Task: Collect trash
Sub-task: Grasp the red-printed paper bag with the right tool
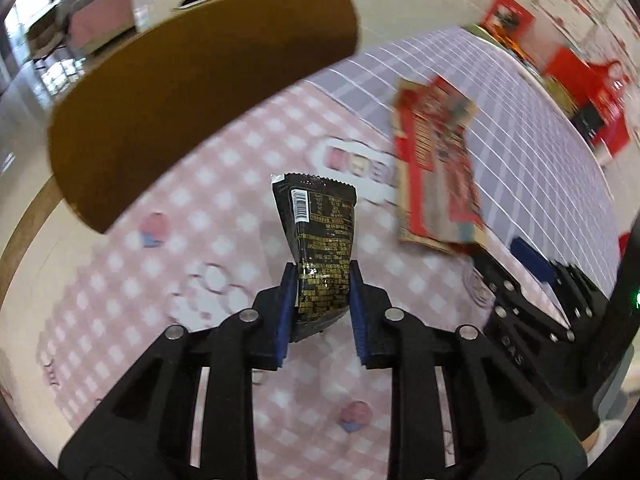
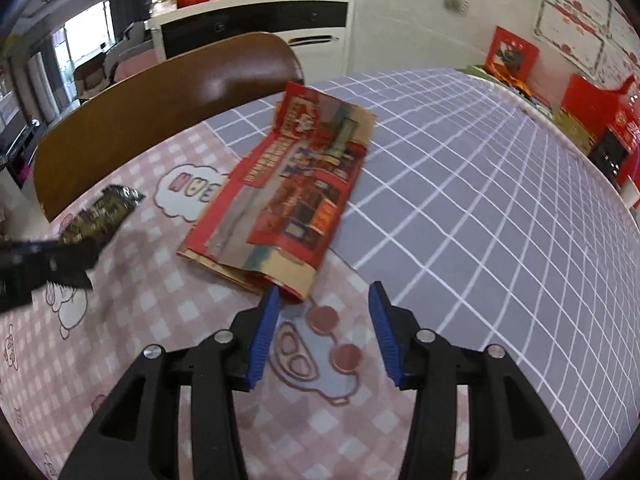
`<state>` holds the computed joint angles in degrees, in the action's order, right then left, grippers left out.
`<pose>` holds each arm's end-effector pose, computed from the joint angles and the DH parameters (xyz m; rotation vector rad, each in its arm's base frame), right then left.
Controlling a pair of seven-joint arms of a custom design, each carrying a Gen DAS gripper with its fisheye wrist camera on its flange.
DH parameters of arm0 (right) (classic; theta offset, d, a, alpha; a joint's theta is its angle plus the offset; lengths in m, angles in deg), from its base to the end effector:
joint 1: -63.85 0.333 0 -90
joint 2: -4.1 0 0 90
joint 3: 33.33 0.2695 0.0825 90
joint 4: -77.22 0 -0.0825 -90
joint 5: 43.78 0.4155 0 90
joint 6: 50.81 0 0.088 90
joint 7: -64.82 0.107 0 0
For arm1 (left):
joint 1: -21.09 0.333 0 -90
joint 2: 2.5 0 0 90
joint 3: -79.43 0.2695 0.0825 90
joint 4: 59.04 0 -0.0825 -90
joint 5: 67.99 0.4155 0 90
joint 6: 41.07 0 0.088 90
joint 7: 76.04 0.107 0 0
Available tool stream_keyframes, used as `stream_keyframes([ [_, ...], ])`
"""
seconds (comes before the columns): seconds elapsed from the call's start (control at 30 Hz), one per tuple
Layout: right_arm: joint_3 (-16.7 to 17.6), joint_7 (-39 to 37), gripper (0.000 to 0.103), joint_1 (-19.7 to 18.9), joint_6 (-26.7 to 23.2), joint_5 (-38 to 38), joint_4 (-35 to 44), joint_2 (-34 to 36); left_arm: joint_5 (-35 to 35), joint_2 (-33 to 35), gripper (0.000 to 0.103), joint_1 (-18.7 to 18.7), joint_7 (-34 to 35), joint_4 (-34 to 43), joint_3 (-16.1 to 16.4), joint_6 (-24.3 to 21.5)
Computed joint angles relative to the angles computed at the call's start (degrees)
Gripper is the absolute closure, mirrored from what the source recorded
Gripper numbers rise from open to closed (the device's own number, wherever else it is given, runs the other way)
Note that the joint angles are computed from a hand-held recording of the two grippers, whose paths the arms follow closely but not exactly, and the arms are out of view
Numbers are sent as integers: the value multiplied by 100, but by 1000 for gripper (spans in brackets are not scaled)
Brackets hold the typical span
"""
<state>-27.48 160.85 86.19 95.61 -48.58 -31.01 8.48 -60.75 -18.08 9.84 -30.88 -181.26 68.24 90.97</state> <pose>0.5736 0.3073 0.4721 -2.2057 1.3998 -0.4407 0.5120 -0.2146 0.5132 -2.3046 1.6598 -0.5710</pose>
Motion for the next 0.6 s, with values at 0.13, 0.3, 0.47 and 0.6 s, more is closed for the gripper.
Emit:
stream_keyframes([
  [0.13, 4, 157, 56, 98, 89, -542, 9, 78, 26, -42, 78, 60, -176, -49, 19, -52],
  [0.3, -74, 486, 56, 213, 207, -1278, 139, 235, 61, -12, 78, 58, -285, -58, 0, -45],
  [0.47, -183, 892, 56, 351, 365, -2112, 280, 408, -25, -115, 78, 22, -240, -159, 28, -16],
  [0.6, -295, 1106, 57, 498, 453, -2839, 485, 625, -92, -257, 78, 15, -202, -280, 55, -9],
])
